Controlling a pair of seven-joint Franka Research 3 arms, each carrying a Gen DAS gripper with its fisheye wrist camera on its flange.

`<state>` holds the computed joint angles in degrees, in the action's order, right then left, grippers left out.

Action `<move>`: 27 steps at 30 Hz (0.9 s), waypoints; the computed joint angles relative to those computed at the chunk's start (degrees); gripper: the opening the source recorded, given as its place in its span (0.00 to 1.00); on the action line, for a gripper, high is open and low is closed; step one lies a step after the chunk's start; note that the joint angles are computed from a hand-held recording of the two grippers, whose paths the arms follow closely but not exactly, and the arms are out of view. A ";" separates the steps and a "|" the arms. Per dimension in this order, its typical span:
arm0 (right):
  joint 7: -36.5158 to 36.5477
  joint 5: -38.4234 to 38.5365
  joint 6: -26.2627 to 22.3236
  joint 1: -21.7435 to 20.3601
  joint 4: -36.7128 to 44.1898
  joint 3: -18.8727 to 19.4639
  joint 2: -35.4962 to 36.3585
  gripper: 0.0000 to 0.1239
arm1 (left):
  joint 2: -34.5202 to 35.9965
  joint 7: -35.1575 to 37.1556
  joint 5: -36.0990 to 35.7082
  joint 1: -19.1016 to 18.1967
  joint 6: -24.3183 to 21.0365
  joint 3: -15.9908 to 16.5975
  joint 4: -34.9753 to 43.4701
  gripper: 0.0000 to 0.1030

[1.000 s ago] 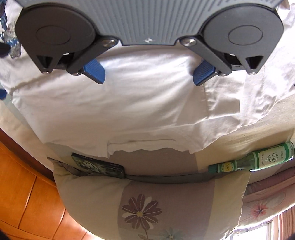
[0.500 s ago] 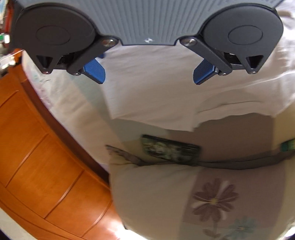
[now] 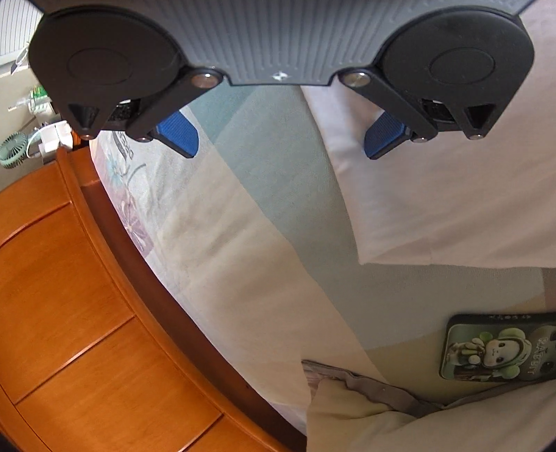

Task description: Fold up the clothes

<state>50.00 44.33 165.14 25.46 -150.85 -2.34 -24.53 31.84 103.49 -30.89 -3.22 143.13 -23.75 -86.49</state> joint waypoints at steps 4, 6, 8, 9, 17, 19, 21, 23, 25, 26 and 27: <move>-0.20 0.21 0.01 0.21 -0.15 -0.17 -0.19 0.83 | 3.49 -2.10 1.99 -1.56 5.34 1.09 3.51 0.98; -0.31 0.34 0.02 0.30 -0.22 -0.25 -0.28 0.83 | 4.33 -3.82 3.80 -2.00 6.86 1.35 4.54 0.98; -0.44 0.48 0.02 0.39 -0.29 -0.31 -0.37 0.83 | 4.54 -5.49 5.63 -2.20 8.05 1.40 4.98 0.98; -0.50 0.55 0.03 0.43 -0.33 -0.34 -0.41 0.83 | 4.11 -5.75 5.92 -1.79 8.41 0.87 4.58 0.98; -1.03 1.14 0.02 0.71 -0.61 -0.54 -0.77 0.83 | 3.16 0.58 5.38 -0.26 1.61 -0.90 4.50 0.99; -1.17 1.29 0.02 0.78 -0.67 -0.58 -0.86 0.83 | 3.18 -1.49 7.03 -1.61 2.32 0.68 4.34 0.98; -1.30 1.45 0.02 0.84 -0.74 -0.63 -0.94 0.83 | 0.24 -0.46 5.46 0.01 4.05 -0.39 0.90 0.98; -1.44 1.60 0.02 0.90 -0.81 -0.67 -1.03 0.83 | -3.93 1.67 3.09 1.84 6.19 -1.40 -3.67 0.98; -1.57 1.75 0.01 0.97 -0.88 -0.71 -1.12 0.83 | -10.36 3.23 1.20 2.99 8.94 -0.97 -10.51 0.98; -1.64 1.83 0.01 1.00 -0.91 -0.73 -1.17 0.83 | -13.54 3.45 0.46 3.20 9.76 -0.19 -13.80 0.98; -1.71 1.91 0.01 1.03 -0.95 -0.75 -1.21 0.83 | -16.62 3.48 -0.24 3.24 10.32 0.84 -17.05 0.99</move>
<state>48.29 46.24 165.15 26.49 -151.79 -3.09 -25.74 15.22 106.97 -31.13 0.01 153.46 -22.92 -103.54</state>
